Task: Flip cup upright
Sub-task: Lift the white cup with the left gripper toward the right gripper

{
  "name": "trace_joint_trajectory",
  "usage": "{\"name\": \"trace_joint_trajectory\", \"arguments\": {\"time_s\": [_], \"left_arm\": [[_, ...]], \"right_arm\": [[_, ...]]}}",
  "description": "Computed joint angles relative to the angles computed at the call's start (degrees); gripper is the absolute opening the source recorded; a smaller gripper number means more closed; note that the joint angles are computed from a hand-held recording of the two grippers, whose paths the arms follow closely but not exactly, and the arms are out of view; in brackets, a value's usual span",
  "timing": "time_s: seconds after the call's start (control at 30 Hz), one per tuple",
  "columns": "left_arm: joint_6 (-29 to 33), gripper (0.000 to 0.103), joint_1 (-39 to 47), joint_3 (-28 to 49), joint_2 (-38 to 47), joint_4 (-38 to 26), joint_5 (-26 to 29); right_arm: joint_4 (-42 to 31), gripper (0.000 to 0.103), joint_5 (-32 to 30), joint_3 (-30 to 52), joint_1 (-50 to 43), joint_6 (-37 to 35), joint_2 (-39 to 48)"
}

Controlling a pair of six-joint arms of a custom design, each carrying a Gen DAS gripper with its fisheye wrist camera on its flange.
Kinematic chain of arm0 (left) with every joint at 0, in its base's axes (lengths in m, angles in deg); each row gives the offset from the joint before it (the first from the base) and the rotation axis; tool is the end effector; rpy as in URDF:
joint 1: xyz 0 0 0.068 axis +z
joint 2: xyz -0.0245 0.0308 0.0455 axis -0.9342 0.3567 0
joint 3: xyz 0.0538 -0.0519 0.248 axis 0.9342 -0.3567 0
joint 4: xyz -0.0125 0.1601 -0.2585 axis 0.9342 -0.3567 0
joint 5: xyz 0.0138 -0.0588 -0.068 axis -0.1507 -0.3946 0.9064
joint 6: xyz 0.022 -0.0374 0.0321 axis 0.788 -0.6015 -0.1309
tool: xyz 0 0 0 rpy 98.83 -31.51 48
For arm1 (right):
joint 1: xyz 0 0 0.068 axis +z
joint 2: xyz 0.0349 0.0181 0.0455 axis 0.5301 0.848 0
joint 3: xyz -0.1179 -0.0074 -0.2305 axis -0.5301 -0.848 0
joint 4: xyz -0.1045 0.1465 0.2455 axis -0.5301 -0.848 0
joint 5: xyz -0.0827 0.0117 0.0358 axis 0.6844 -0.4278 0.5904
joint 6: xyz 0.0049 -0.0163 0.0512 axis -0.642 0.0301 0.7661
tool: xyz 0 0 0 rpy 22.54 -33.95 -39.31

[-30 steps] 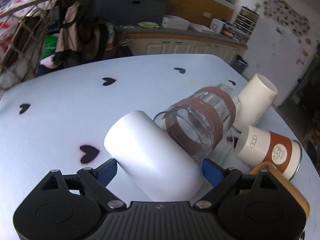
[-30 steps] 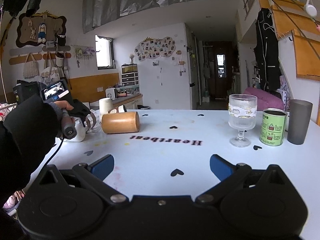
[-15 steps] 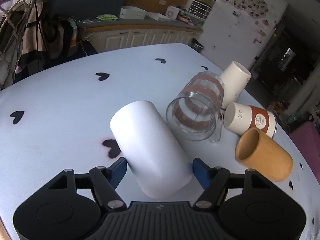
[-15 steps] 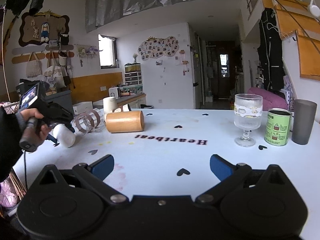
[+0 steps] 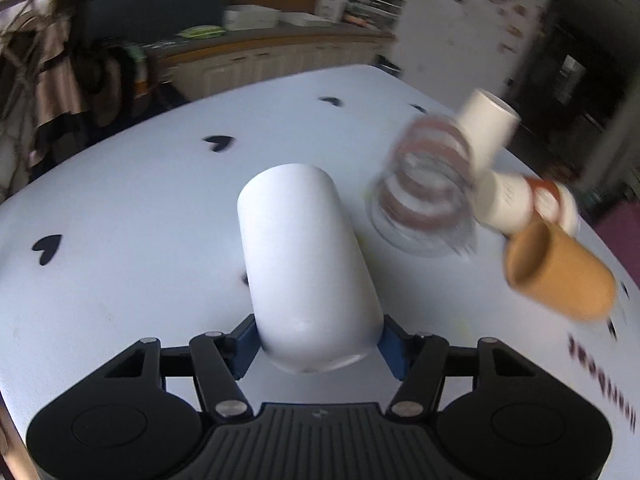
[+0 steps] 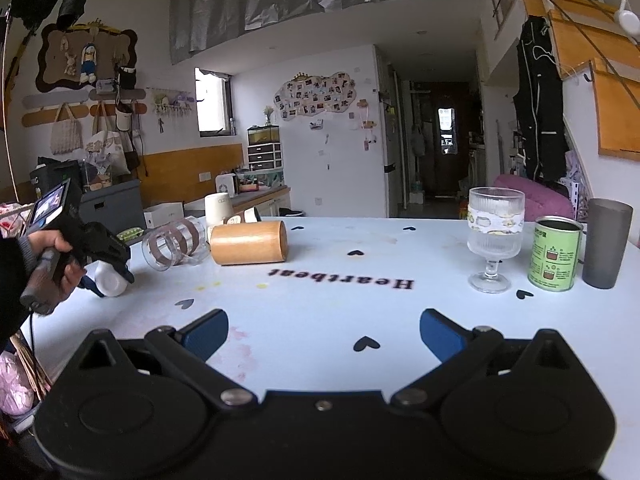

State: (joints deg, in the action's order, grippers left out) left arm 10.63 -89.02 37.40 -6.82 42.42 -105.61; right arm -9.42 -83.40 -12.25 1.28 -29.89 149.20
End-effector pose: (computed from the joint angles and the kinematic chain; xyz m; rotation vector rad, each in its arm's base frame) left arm 0.2737 -0.0782 0.1758 -1.1975 2.1538 0.1837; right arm 0.2601 -0.1171 0.1182 -0.5801 1.8200 0.5564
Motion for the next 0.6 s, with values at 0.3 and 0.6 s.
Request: {"name": "trace_joint_trajectory", "arguments": {"time_s": [0.3, 0.6], "left_arm": [[7.66, 0.063, -15.44, -0.70, 2.00, 4.06, -1.41], [22.21, 0.063, -27.93, 6.87, 13.05, 11.44, 0.14]], "right_arm": [[-1.16, 0.103, -1.12, 0.73, -0.74, -0.01, 0.39], [-2.64, 0.103, -1.74, 2.25, -2.29, 0.51, 1.54]]}}
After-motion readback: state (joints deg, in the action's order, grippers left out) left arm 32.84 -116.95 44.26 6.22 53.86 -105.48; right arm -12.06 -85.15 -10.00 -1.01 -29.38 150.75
